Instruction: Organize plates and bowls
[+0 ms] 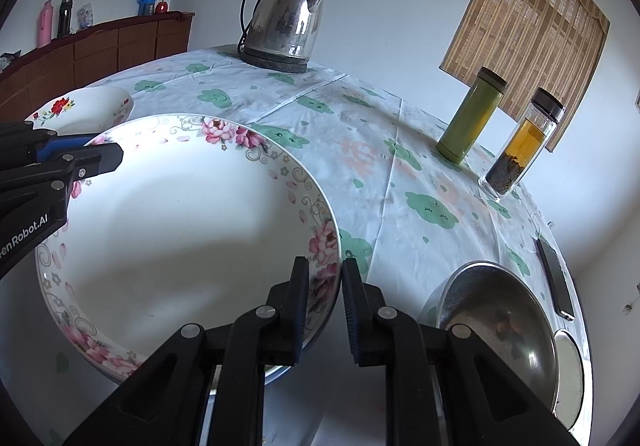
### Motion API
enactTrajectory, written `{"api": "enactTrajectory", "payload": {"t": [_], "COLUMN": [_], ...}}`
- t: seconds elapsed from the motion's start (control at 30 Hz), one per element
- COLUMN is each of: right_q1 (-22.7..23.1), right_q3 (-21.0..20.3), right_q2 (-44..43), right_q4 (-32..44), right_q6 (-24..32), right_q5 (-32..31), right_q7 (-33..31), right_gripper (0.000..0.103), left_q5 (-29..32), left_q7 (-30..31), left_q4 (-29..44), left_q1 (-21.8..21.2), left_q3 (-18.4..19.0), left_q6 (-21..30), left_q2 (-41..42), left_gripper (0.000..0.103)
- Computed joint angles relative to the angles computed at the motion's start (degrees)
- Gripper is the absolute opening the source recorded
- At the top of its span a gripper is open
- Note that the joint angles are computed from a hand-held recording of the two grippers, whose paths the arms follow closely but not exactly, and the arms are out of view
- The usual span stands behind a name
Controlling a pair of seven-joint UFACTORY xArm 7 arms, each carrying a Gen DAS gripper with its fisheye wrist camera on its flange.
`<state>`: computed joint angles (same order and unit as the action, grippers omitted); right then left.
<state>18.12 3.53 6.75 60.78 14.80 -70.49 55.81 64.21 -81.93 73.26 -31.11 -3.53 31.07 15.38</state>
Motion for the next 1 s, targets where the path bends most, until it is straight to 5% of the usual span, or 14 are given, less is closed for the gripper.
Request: {"api": "enactTrajectory", "payload": {"t": [0.37, 0.6, 0.67, 0.77, 1.0], "right_q1": [0.0, -0.3, -0.3, -0.5, -1.5], "right_q3": [-0.3, -0.4, -0.7, -0.8, -0.6], "right_q2": [0.0, 0.1, 0.1, -0.1, -1.0], "right_q4": [0.1, 0.1, 0.1, 0.1, 0.1], "right_q6": [-0.7, -1.5, -2.0, -2.5, -5.6], "right_q5": [-0.9, -0.5, -1.9, -3.8, -11.9], "right_q7": [1.6, 1.6, 3.2, 5.2, 13.6], "right_gripper": [0.018, 0.019, 0.019, 0.019, 0.019], "left_q5": [0.1, 1.5, 2.3, 4.6, 6.1], "left_q7": [0.5, -0.3, -1.2, -3.2, -4.2], "left_q4": [0.5, 0.5, 0.5, 0.2, 0.1], "left_q1": [-0.4, -0.7, -1.0, -1.2, -0.7], "left_q3": [0.0, -0.1, -0.1, -0.1, -0.7], "left_q6": [1.4, 1.5, 1.9, 2.0, 2.2], "left_q2": [0.3, 0.2, 0.0, -0.3, -0.6], "left_gripper": [0.011, 0.022, 0.043, 0.062, 0.069]}}
